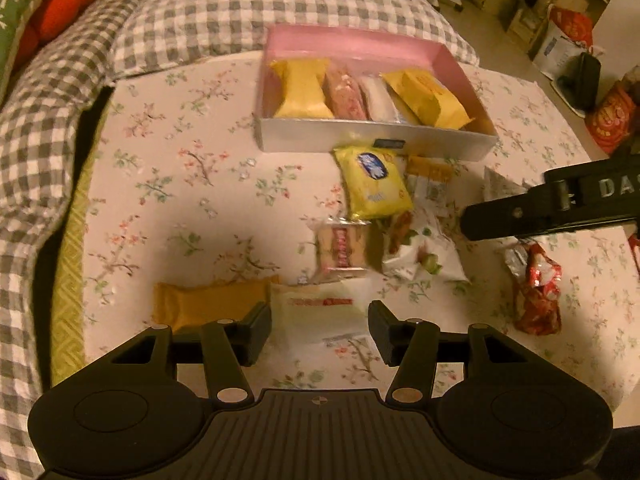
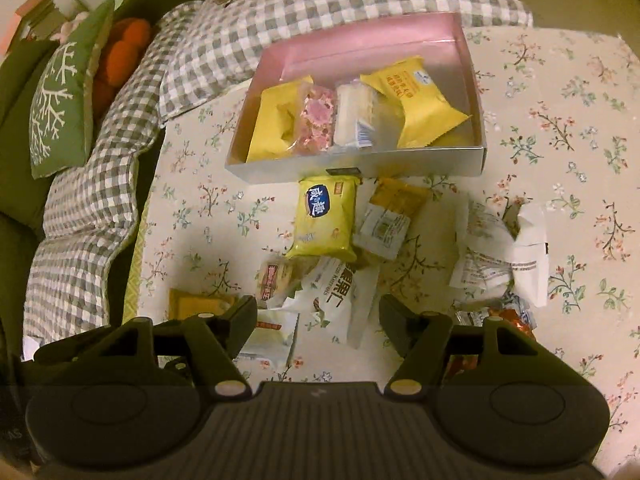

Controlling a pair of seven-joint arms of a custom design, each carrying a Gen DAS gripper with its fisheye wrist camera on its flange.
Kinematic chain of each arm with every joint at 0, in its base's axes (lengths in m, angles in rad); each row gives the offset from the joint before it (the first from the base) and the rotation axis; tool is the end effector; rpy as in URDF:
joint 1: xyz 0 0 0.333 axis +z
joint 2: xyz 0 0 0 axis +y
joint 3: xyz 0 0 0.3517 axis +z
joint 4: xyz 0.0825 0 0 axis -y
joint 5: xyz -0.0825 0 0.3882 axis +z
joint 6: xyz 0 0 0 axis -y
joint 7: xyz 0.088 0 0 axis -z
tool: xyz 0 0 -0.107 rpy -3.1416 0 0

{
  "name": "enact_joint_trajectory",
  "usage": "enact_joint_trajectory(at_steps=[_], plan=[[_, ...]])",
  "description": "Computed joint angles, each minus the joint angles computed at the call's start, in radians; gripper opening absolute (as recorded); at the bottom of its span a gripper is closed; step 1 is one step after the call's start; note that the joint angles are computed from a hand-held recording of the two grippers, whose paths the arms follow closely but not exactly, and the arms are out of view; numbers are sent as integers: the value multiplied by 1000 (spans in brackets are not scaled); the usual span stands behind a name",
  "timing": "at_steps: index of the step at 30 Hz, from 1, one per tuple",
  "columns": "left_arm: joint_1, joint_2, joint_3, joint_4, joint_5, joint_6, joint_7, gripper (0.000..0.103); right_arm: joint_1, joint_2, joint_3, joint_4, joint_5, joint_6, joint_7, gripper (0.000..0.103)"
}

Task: Organize snacks
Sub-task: 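Move both grippers back over the remaining snacks beside the box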

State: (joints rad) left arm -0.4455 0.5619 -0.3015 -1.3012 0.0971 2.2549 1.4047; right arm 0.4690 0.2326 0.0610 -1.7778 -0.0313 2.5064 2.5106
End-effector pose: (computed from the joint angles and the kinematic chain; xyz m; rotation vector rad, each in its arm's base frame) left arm 0.6079 -0.4760 0.5020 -1.4668 2.6170 -0.6288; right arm 0.5850 0.3388 0.5137 -1.4680 2.2013 -0.0488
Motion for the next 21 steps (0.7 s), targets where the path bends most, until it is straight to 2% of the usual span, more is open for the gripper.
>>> enact_joint_trajectory(at_steps=[4,8,10,13,17,21], plan=[[12,7,-22,4,-47,-30,22,53,3,7,7,9,-6,-21,-38,64],[4,46,-12,66,-76,-132,-37,54,-5,16,13,14,34,-20,-78,62],[10,59,-13,82,-100,-158,-64,57,2,18,5,18,15,-24,-77,62],[12,66,-6,86,-116,-169,-113,63,4,22,1,23,6,-31,-82,62],[0,75,8,87,-101,-158,-189,63,-12,4,5,-2,60,-3,-79,62],[-18,87,16,88,-59,-138,-218,63,-9,-12,-2,-19,32,8,-60,64]])
